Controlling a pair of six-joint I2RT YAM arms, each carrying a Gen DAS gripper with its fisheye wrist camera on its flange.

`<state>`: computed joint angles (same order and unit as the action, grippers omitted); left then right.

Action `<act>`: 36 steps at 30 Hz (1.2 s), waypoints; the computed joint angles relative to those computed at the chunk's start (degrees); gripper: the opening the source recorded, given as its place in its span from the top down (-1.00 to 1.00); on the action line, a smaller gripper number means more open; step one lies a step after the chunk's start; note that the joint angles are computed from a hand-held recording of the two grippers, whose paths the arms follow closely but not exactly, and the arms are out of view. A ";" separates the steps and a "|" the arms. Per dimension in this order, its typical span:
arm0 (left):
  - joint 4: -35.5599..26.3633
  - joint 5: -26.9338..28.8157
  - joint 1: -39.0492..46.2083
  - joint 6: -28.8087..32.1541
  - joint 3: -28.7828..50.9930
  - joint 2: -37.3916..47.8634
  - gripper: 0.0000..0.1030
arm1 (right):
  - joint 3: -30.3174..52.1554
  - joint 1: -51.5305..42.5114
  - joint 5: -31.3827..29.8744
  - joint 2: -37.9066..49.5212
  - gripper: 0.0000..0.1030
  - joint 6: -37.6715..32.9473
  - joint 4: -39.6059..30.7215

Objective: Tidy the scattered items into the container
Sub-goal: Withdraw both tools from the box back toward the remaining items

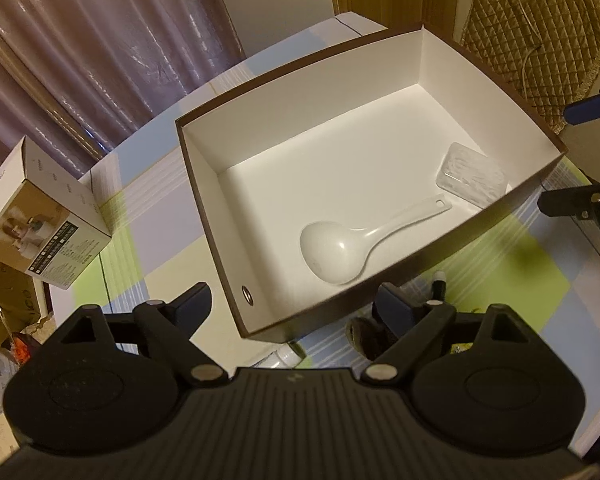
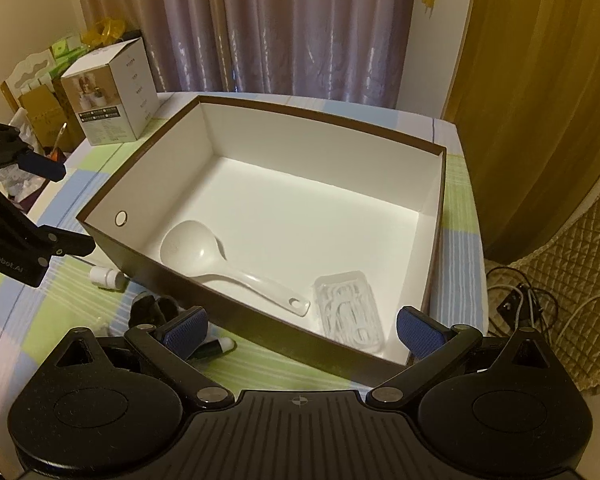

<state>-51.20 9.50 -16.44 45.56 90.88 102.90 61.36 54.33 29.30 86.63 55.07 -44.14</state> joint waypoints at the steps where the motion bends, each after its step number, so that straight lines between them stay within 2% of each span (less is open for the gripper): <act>1: -0.02 0.28 0.27 0.12 -0.56 -0.65 -0.71 | 0.21 0.55 0.35 0.10 -1.00 0.61 -0.44; 13: 0.20 2.71 2.92 1.33 -6.85 -7.46 -0.74 | 2.46 5.76 3.08 1.19 -1.00 6.27 -4.29; 18: 2.14 3.93 4.55 2.26 -11.08 -11.39 -0.75 | 3.12 8.32 4.24 1.64 -1.00 8.32 -5.30; 24: 3.85 7.26 8.39 6.01 -15.63 -15.95 -0.75 | 3.99 11.68 5.28 2.21 -1.00 10.24 -5.77; 28: 1.80 10.41 12.01 8.39 -16.33 -16.93 -0.83 | 4.21 13.49 5.71 2.69 -1.00 11.25 -5.58; 32: -0.28 13.11 16.32 13.79 -17.86 -17.80 -0.85 | 2.08 15.76 6.43 2.13 -1.00 12.94 -3.67; 36: -1.32 16.19 21.96 17.89 -20.37 -18.61 -0.91 | -0.87 18.82 8.06 2.08 -1.00 17.74 -2.23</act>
